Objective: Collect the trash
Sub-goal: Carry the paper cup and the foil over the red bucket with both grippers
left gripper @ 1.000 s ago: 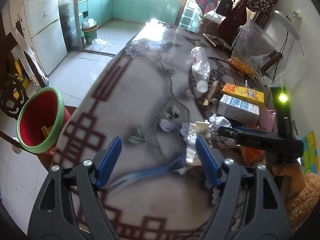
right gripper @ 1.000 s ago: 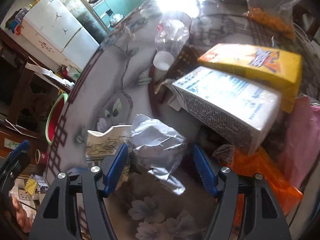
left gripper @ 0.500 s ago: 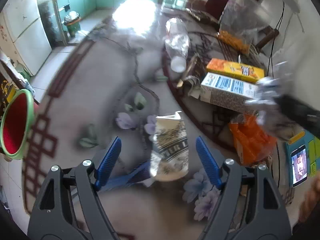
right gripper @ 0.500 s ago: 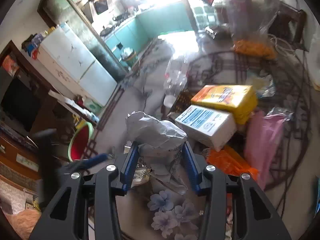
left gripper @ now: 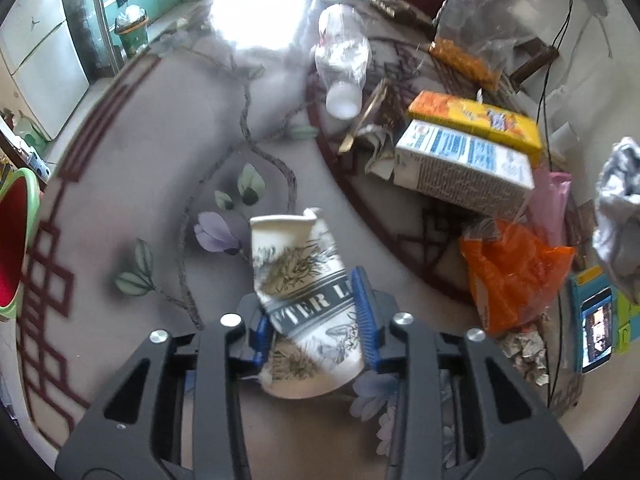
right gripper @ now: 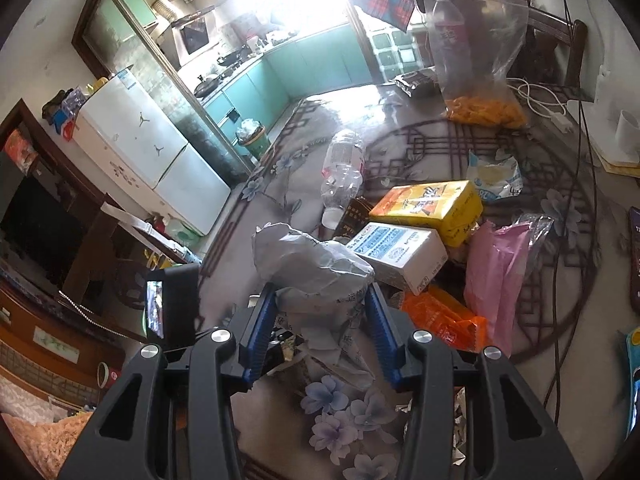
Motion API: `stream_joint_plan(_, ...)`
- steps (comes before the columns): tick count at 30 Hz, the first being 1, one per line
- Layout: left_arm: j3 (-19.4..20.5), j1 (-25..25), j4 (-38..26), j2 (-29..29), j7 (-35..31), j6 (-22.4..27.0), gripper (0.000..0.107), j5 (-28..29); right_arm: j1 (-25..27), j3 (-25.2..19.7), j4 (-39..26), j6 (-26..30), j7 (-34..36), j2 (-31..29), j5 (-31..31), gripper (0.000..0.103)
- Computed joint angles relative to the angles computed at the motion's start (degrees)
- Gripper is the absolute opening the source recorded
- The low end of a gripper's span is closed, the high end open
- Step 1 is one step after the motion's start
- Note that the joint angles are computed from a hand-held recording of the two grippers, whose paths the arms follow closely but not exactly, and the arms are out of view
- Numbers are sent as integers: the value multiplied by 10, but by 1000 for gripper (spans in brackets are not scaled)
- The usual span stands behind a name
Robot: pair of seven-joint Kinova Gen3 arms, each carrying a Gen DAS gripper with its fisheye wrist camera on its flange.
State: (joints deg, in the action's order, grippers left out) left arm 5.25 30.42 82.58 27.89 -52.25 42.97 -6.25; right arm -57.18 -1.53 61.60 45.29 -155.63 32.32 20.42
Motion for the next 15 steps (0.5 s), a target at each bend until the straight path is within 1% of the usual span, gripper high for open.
stream_joint_plan(2, -4, 0, 19, -22, 8, -14, 30, -1, -6, 4, -3, -1, -2, 0, 7, 44)
stream_joint_plan(5, -15, 6, 46, -64, 36, -26, 28, -18, -12, 6, -24, 9, -1, 9, 14, 44)
stream_joint_plan(7, -23, 12, 64, -94, 62, -33, 23, -45, -15, 6, -43, 16, 3, 16, 15, 44)
stream_joint_plan(8, -26, 15, 70, -106, 76, -33, 18, -61, -17, 7, -55, 24, 7, 21, 17, 44)
stream_joint_plan(12, -37, 26, 104, -160, 153, -36, 18, -139, -34, 16, -129, 74, 35, 53, 28, 44)
stream_joint_plan(15, -33, 20, 120, -185, 195, -35, 18, -185, -46, 23, -195, 113, 63, 81, 32, 44)
